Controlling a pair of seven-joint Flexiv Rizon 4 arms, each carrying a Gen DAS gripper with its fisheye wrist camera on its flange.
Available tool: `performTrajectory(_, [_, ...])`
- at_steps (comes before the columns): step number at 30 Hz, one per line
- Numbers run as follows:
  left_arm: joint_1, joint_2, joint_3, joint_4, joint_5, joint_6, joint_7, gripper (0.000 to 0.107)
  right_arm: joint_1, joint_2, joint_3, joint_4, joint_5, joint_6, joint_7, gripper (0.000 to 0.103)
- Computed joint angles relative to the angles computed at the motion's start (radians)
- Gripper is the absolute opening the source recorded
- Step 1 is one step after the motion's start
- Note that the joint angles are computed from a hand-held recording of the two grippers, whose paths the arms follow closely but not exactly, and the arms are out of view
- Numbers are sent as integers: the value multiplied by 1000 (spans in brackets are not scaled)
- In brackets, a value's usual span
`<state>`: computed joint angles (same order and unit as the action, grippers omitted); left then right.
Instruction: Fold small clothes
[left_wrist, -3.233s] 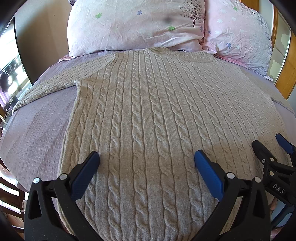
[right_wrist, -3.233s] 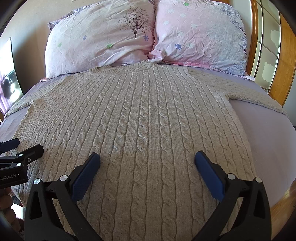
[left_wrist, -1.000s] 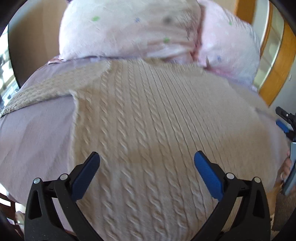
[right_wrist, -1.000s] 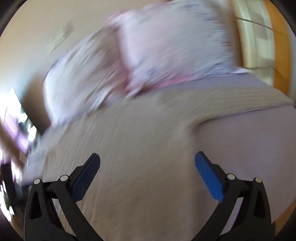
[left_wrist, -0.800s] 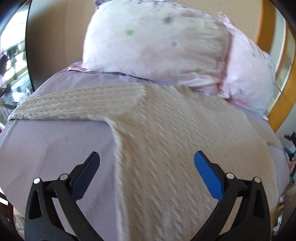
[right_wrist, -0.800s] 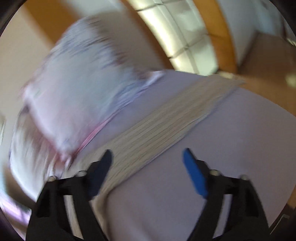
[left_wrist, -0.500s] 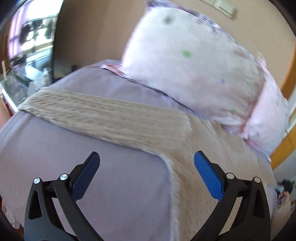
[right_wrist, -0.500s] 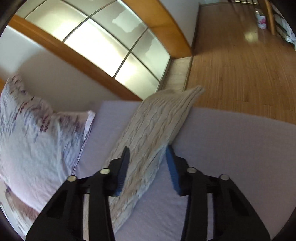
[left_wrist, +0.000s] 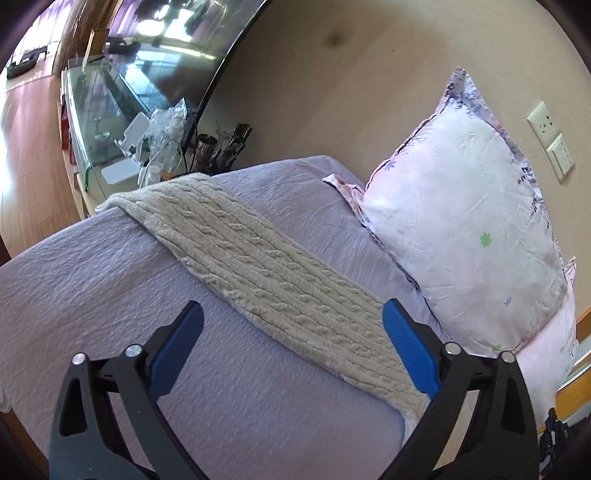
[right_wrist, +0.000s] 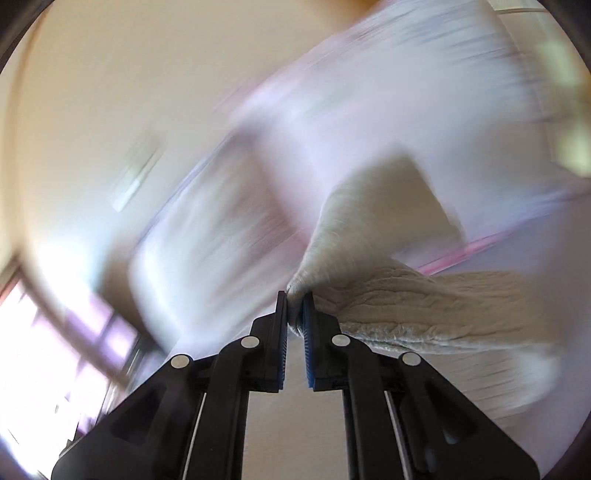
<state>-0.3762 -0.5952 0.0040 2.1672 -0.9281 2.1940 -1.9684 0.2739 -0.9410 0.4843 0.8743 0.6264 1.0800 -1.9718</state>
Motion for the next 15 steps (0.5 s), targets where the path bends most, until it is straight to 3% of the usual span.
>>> performTrajectory(2, [40, 0, -13, 9, 38, -15, -42, 89, 4, -29, 46, -48, 7, -137, -27, 24])
performTrajectory(3, [73, -2, -27, 19, 84, -13, -89, 86, 6, -25, 45, -45, 23, -142, -38, 41])
performTrajectory(4, [102, -4, -37, 29, 127, -10, -131, 84, 4, -16, 42, -31, 41, -118, -61, 58])
performTrajectory(6, [149, -10, -44, 42, 207, 11, -212, 80, 0, 23, 20, 34, 66, -5, -112, 70])
performTrajectory(10, [234, -7, -54, 78, 325, 52, -359, 75, -62, 74, 11, 144, 77, 105, -117, 72])
performTrajectory(13, [319, -16, -71, 102, 439, 97, -499, 63, -107, 104, 13, 225, 81, 180, -106, 74])
performTrajectory(15, [335, -16, -62, 107, 463, 90, -535, 43, -139, 112, 31, 261, 83, 221, -106, 75])
